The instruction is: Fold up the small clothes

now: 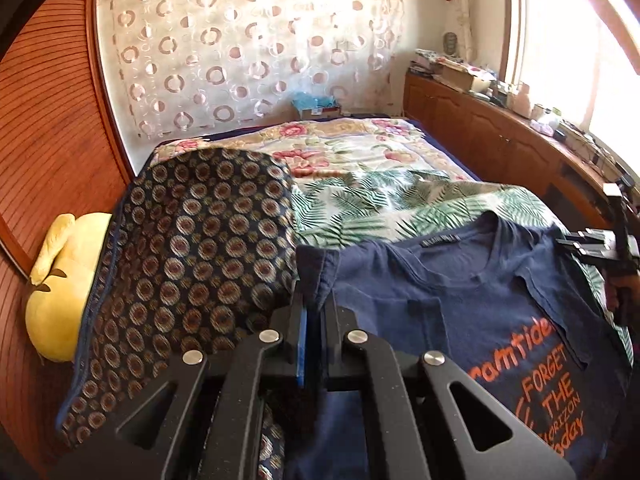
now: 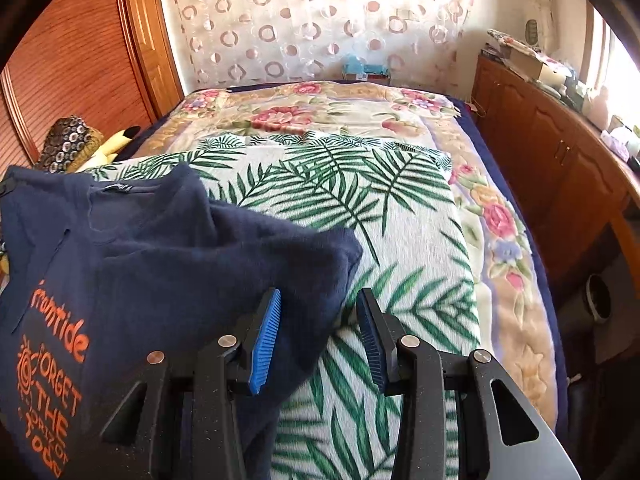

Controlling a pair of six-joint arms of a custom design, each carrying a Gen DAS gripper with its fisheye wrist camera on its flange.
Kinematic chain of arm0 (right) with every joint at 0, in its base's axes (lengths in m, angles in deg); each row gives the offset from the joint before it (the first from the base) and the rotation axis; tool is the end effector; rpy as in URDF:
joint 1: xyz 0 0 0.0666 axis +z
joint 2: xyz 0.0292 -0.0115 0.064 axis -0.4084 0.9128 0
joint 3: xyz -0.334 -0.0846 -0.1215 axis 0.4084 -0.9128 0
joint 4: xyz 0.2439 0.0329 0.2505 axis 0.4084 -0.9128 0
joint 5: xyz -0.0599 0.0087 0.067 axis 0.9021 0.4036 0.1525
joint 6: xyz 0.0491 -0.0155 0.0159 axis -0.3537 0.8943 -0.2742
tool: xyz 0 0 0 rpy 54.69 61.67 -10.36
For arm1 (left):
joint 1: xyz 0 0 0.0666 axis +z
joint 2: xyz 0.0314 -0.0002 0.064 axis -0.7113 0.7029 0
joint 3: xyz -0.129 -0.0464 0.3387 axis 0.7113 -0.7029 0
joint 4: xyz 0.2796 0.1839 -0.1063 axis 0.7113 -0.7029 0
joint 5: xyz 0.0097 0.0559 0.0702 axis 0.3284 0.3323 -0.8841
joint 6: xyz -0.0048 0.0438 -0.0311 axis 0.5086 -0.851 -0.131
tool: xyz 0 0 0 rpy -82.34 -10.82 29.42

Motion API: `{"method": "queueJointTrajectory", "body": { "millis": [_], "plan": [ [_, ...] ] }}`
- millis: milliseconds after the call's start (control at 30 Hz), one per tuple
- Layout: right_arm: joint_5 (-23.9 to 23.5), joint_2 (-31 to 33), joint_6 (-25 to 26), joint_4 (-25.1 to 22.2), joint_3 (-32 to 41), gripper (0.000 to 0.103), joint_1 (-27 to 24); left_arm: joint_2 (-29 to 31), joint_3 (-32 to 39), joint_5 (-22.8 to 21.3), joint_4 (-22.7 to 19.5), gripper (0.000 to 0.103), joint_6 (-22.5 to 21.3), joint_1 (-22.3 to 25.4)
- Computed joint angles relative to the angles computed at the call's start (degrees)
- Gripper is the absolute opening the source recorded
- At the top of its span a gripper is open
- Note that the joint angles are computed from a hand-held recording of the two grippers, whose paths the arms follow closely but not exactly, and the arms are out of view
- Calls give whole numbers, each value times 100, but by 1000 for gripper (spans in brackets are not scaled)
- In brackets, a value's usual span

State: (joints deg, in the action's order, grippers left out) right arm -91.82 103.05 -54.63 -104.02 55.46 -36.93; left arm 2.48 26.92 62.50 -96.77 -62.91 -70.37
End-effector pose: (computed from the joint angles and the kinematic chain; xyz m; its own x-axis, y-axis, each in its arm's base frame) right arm 0.3821 -0.0762 0.3973 -0.7372 -0.1778 -0.6519 -0.2474 0.9688 0.0155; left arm 0.3041 -0.1350 0.4365 -0.6786 0.1083 -0.7265 0.1614 0.9869 -0.0037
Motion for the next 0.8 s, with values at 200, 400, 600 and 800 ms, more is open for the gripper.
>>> {"method": "queueJointTrajectory", "body": {
  "millis": [200, 400, 600, 800],
  "plan": [
    [226, 24, 74, -12, 31, 18, 276, -260, -319, 62, 94, 5, 82, -287],
    [-308, -427, 169, 90, -220, 6, 287, -769, -681, 77, 195, 5, 299, -661],
    [-1932, -1452, 707, 367, -889, 6, -292, -1476, -964, -167, 41, 5, 543, -1149],
    [-2915, -2151, 1590, -621, -1074, 6, -1221, -2214, -1282, -628, -283, 5, 1018, -1771]
  ]
}}
